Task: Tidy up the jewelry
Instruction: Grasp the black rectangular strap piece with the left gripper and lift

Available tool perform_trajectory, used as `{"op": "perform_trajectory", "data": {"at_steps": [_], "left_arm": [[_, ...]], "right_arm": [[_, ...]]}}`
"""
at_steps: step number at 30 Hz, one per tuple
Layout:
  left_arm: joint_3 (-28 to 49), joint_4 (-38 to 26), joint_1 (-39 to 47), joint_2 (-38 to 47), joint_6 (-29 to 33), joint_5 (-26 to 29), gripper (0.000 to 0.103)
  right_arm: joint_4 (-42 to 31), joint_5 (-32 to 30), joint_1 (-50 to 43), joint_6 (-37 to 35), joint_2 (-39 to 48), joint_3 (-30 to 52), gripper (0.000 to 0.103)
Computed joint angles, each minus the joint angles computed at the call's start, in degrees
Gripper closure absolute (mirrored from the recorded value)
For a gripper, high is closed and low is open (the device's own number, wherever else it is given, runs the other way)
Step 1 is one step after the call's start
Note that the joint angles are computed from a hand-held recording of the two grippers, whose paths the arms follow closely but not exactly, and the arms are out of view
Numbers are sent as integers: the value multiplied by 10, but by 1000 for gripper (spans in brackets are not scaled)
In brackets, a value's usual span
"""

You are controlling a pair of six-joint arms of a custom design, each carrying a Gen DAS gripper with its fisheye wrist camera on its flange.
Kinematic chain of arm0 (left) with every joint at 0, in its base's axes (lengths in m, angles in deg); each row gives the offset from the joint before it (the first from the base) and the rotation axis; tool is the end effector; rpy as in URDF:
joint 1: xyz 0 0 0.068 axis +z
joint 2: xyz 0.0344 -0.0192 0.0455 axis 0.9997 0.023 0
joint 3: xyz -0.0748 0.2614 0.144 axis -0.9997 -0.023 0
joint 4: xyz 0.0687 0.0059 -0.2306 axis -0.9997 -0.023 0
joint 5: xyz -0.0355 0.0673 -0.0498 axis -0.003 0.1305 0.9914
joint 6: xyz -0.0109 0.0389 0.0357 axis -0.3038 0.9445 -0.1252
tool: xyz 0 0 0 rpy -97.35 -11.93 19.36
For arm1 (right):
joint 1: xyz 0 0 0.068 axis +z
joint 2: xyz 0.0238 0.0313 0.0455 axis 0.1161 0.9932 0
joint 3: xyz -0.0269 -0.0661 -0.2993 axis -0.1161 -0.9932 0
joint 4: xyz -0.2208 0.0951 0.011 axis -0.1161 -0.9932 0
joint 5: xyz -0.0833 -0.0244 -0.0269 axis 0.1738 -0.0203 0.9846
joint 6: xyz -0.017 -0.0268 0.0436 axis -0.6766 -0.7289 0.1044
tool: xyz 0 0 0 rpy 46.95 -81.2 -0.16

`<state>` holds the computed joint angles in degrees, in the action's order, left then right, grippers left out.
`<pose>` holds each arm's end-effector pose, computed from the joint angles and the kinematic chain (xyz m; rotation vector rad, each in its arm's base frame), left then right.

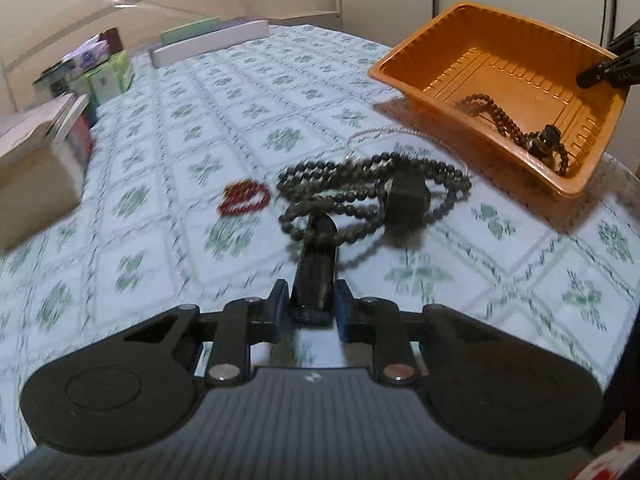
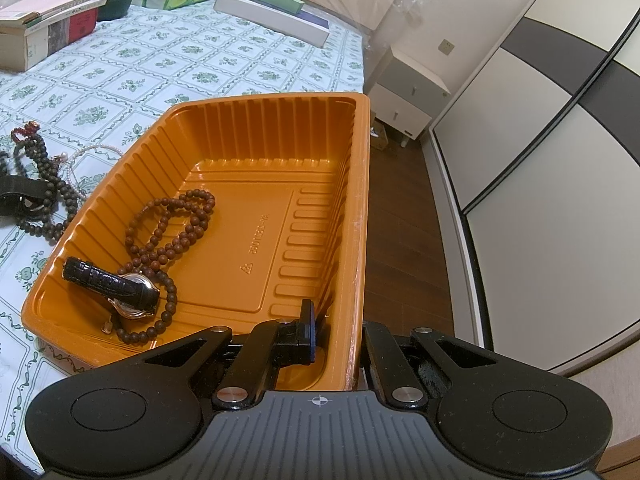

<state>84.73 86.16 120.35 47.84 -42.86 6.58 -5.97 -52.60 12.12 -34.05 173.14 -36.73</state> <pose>0.1388 0.0694 0.1370 0.2025 2.3378 0.0607 0.2724 0.0255 0.2099 -0.7673 2.2587 -0.2405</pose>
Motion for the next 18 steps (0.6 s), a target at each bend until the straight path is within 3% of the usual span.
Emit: {"op": "perform_trajectory", "data": {"at_steps": [4,13,18], "left_arm": [[-6,-8,17,-16,7,4,81],[-16,85,-46,37,-35,-43,81],[-10,55,-36,20,-31,-40,83]], "right_arm": [[0,-1,-1,0,0,1,98],[0,-1,-2,-1,0,0,98],[-1,-1,-2,1,0,0,98]]}}
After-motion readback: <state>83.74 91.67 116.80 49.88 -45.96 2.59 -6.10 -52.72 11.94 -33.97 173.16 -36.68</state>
